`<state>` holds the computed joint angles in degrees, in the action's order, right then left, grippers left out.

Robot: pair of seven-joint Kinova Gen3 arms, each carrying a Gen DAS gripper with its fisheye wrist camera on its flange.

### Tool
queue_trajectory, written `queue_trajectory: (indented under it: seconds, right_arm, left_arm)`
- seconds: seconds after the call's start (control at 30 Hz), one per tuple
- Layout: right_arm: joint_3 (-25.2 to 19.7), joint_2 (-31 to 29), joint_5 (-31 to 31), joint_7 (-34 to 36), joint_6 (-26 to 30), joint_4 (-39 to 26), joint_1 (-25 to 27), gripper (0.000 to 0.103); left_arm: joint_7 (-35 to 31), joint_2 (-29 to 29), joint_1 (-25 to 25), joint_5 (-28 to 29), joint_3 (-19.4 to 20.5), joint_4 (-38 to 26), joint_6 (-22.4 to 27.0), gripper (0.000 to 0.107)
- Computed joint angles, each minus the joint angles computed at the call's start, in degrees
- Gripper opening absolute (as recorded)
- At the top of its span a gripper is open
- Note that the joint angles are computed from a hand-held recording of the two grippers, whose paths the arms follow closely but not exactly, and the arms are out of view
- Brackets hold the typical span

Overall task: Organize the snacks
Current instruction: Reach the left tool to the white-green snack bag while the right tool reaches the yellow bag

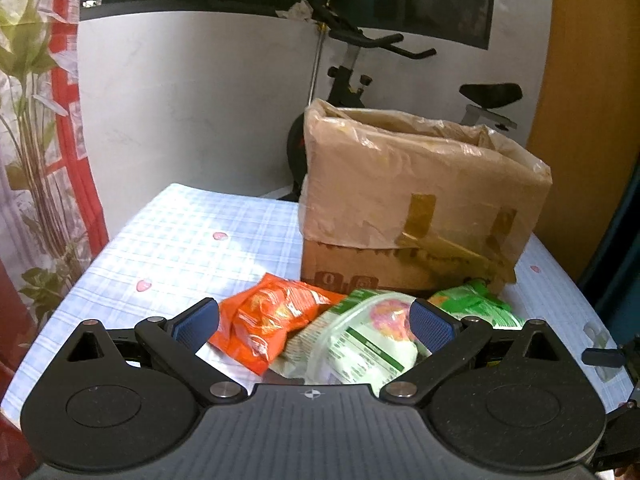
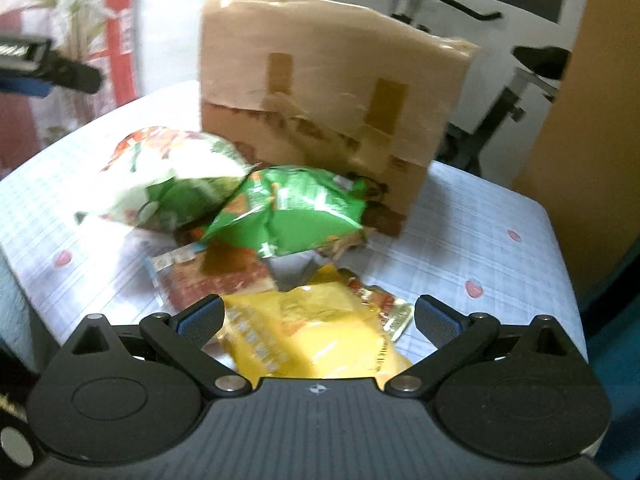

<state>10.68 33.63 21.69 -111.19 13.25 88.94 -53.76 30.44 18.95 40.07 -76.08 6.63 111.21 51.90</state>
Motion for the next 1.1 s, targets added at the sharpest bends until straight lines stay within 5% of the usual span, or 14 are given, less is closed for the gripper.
queue_trajectory:
  seconds: [0.13, 0.37, 0.53, 0.73, 0.9, 1.1]
  right_arm:
    - [-4.0, 0.9, 1.3, 5.7, 1.7, -1.1, 2.4, 0.103]
    - [-1.2, 4.8, 3.7, 8.3, 3.6, -3.3, -0.3, 0.103]
    - [2.4, 6.7, 3.8, 3.5, 3.8, -3.9, -2.2, 0.088]
    - [-5.6, 4.8, -0.2, 6.9, 3.3, -4.1, 5.6, 0.085]
    - [-5.8, 4.4, -2.4, 7.0, 4.4, -4.8, 5.8, 0.085]
    - [-6.1, 4.5, -3.8, 5.5, 5.6, -6.0, 6.2, 0.085]
  left_arm:
    - [-0.3, 0.3, -0.3, 0.5, 0.0, 0.1, -1.5, 0.102]
    - [-0.9, 1.1, -1.1, -0.5, -0.8, 0.8, -5.3, 0.102]
    - [-1.7, 1.3, -2.9, -2.9, -1.5, 2.3, -10.7, 0.102]
    - [-4.7, 3.1, -3.9, -11.4, -1.6, 3.3, -14.6, 0.102]
    - [-8.8, 5.7, -5.9, -15.0, -1.1, 2.3, -16.4, 0.102]
    - [-18.1, 8.9, -7.4, -12.3, -1.5, -0.6, -18.7, 0.102]
